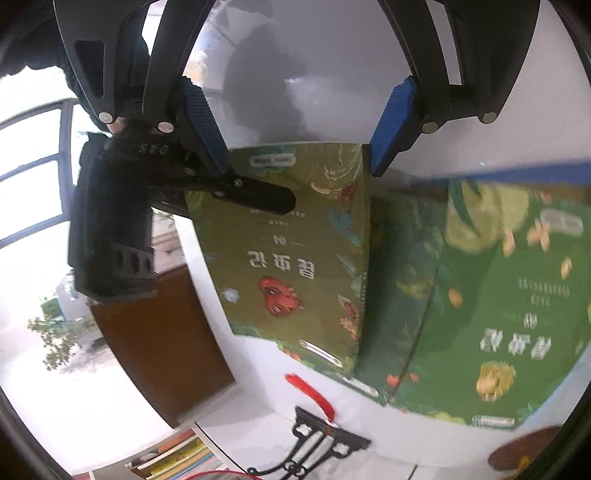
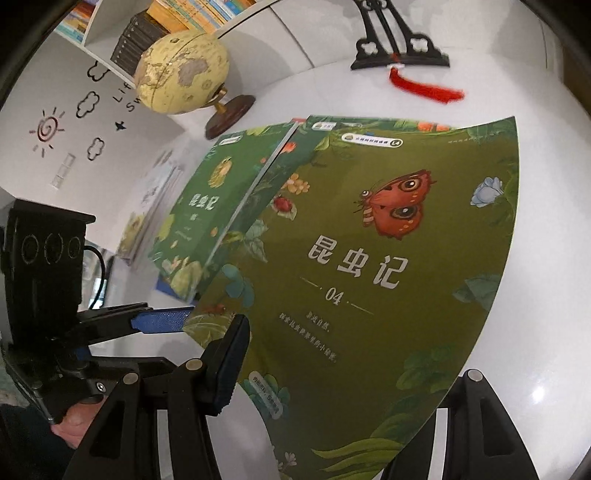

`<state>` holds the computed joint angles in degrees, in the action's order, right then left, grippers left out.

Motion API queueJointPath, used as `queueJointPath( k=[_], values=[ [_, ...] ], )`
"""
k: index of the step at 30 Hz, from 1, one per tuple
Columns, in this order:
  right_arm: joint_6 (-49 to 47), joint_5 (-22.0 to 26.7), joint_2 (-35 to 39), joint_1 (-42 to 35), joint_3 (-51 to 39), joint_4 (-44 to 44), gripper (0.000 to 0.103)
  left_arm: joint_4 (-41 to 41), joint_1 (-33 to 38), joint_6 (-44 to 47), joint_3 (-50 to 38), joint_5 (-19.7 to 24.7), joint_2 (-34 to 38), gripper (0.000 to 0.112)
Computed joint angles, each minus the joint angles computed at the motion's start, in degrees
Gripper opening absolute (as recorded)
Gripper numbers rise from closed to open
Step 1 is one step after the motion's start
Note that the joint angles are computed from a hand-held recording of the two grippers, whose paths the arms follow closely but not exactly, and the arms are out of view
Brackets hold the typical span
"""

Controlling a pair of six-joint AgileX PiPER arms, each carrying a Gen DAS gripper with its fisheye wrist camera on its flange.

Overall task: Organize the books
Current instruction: 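Close the right tool on the green book while the left tool holds it up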

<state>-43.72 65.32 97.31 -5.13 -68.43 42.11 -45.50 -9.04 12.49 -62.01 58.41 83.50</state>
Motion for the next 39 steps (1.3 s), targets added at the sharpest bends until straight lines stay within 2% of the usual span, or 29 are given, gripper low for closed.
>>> queueJointPath(
  k=[3,5,7,10,13,16,19,24,26,31,36,39],
  values=[
    [-2.22,1.13,-1.28,-0.84,1.65,-0.76,0.058,-3.31,1.43,3.78,1.68,0.76,1.25,0.075],
    [-3.08,1.72,-1.31,-1.78,1.59,-1.37,0.058,-5.15,2.67,6.28,0.49,-0.16,4.69,0.075],
    [-2.39,2.24,0.14,-2.91,0.16,-0.91,0.058,-9.50,4.44,9.64,-1.91,1.04,9.31,0.075],
    [-0.87,1.66,1.45,-1.90,-2.21,-2.71,0.058,-11.07,3.90,10.43,-4.63,0.25,11.16,0.075],
    [-1.31,0.94,1.08,-1.26,-2.19,-3.76,0.058,-15.87,2.32,12.99,-6.59,2.09,12.72,0.075],
    [-2.06,-1.65,-0.76,0.12,-0.59,-5.37,0.058,-11.38,-2.85,9.16,-10.29,-0.51,13.27,0.074],
    [-2.51,-3.26,-1.69,-0.21,0.90,-4.72,0.058,-8.39,-1.49,5.80,-8.38,-2.41,10.68,0.074],
    [-4.83,-0.60,0.24,-3.79,0.55,-0.61,0.058,-2.76,2.91,2.86,-2.97,0.42,5.75,0.074],
    [-5.48,0.54,0.99,-4.62,0.09,0.33,0.058,-3.17,3.53,2.88,-0.98,1.41,5.45,0.074],
    [-5.42,3.73,2.54,-6.01,-1.53,1.36,0.058,-4.08,0.36,2.50,-0.43,0.12,8.30,0.074],
    [-5.37,4.07,2.74,-4.86,-2.48,-0.11,0.058,-5.00,-2.29,1.02,-2.29,-1.40,9.51,0.074],
    [-6.03,3.90,2.88,-5.25,-2.20,0.39,0.058,-11.13,-0.63,6.02,-1.39,0.18,8.04,0.074]
  ],
)
